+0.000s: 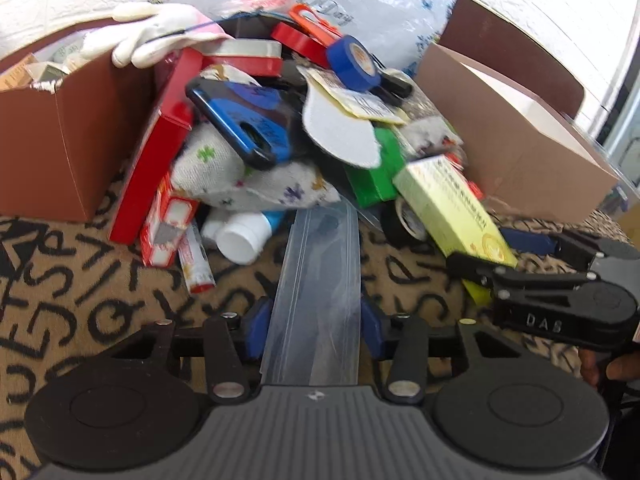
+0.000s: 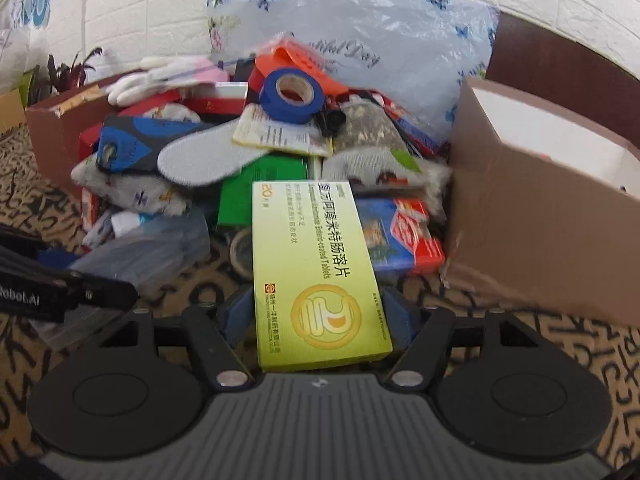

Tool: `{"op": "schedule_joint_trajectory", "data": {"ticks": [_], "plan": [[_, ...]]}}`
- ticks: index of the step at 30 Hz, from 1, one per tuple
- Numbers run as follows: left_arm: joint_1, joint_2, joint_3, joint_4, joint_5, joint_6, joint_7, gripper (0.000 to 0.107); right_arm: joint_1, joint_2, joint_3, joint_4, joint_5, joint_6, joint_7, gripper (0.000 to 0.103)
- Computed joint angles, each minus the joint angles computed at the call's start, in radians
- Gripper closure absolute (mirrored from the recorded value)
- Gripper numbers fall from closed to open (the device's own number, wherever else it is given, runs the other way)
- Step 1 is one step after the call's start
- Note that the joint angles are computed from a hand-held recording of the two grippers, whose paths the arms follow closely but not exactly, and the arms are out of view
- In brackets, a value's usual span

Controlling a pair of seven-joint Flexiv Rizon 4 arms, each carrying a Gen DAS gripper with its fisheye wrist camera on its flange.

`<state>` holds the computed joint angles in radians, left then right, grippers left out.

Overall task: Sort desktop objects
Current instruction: 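Grasp the clear plastic case with the left gripper while the right gripper grasps the yellow medicine box, then carry the plastic case and yellow box into the white box and open both grippers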

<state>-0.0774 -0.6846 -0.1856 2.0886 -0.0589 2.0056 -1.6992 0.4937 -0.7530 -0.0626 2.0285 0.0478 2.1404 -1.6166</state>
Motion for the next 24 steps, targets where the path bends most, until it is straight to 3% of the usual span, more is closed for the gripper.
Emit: {"op": "schedule_joint_trajectory", "data": {"ticks": [5,9,17,21,24], "plan": [[0.088,0.020,-0.096,0.049,0.074,-0.006,-0.033,0.058,-0.055,0.075,0.054,0.127,-0.016,-0.007,0.030,0.036],[-0.028,0.021,0.003,0.027,0.009,-0.011,-0.022,0.056,-0.071,0.089,0.068,0.169,-0.036,0.012,0.033,0.035],[-0.051,0.032,0.019,0.008,-0.015,-0.062,0.015,0.059,-0.036,0.072,0.039,0.138,-0.021,0.002,0.026,0.033],[-0.093,0.016,0.052,-0.019,-0.042,-0.068,0.042,0.052,-0.030,0.065,0.034,0.124,-0.024,-0.018,0.022,0.033],[-0.134,0.005,0.086,-0.038,-0.073,-0.071,0.060,0.053,-0.032,0.062,0.035,0.116,-0.027,-0.031,0.028,0.033]]}}
